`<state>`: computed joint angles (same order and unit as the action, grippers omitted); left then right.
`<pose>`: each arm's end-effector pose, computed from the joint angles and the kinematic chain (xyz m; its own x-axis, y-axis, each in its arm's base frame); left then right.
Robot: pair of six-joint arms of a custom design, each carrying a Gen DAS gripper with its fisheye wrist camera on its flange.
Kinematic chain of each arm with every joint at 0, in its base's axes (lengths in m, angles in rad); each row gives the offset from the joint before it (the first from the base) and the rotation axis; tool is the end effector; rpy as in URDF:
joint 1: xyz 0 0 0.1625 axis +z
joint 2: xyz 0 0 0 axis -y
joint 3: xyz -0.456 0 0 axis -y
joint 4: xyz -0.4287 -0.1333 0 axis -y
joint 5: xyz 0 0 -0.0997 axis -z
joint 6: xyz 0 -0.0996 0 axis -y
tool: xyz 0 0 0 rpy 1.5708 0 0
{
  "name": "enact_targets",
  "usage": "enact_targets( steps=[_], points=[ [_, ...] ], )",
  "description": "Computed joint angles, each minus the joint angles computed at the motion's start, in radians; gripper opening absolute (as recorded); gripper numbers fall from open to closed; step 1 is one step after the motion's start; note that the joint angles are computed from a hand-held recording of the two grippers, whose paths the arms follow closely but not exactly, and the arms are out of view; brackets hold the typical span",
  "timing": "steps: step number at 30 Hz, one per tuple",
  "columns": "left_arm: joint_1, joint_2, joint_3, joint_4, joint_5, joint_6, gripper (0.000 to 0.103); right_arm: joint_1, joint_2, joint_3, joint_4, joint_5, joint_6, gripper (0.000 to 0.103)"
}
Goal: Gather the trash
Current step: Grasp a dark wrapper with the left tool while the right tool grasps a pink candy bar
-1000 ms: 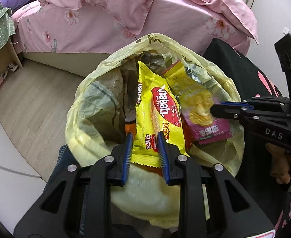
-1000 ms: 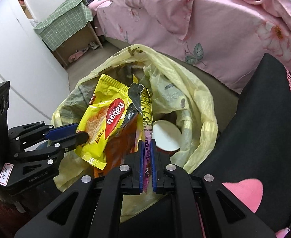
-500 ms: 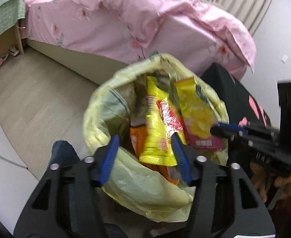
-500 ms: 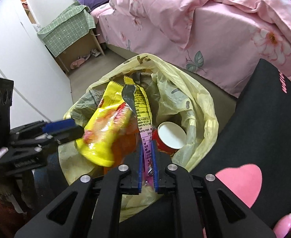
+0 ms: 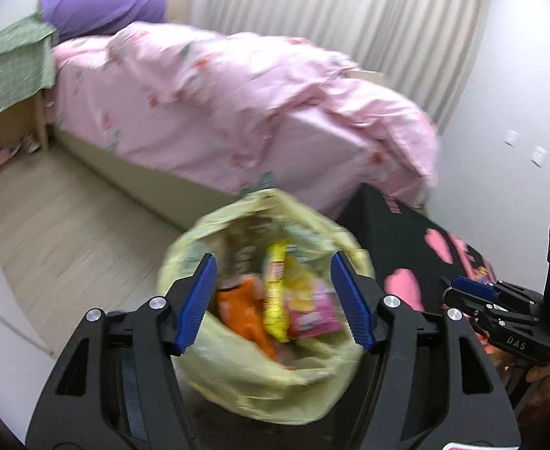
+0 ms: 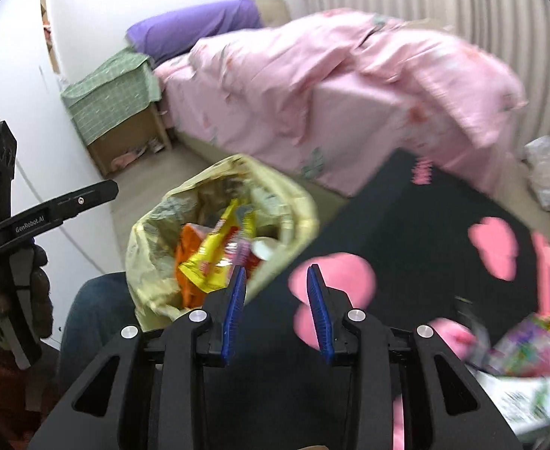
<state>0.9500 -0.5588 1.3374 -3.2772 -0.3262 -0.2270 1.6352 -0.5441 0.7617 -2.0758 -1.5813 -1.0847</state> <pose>-0.2669 -0.7646 0.1638 -0.7621 -0.5290 -0.3733 0.1819 0.3784 -0.9076 0.1920 -0.9221 0.2387 -0.4117 -0.8748 0.2553 -0.9113 0.3928 -0.1235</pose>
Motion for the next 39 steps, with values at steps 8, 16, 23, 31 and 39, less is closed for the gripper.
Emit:
enact_targets(
  steps=[8, 16, 23, 31, 39],
  points=[
    [-0.028, 0.15, -0.2, -0.01, -0.207, 0.232, 0.06, -0.087, -0.152, 0.101, -0.111, 0.068, -0.027, 0.046],
    [-0.031, 0.274, -0.391, 0.228, -0.396, 0.2, 0.061, -0.18, -0.232, 0.095, -0.102, 0.039, 0.012, 0.046],
    [-0.034, 0.315, -0.447, 0.314, -0.491, 0.207, 0.061, -0.246, -0.302, 0.17, -0.138, -0.08, 0.007, 0.046],
    [-0.031, 0.319, -0.433, 0.313, -0.532, 0.156, 0.065, -0.319, -0.364, 0.293, -0.108, -0.118, 0.056, 0.044],
    [-0.01, 0.352, -0.505, 0.437, -0.563, 0.147, 0.07, -0.313, -0.357, 0.303, -0.171, -0.058, 0.078, 0.021]
  ],
)
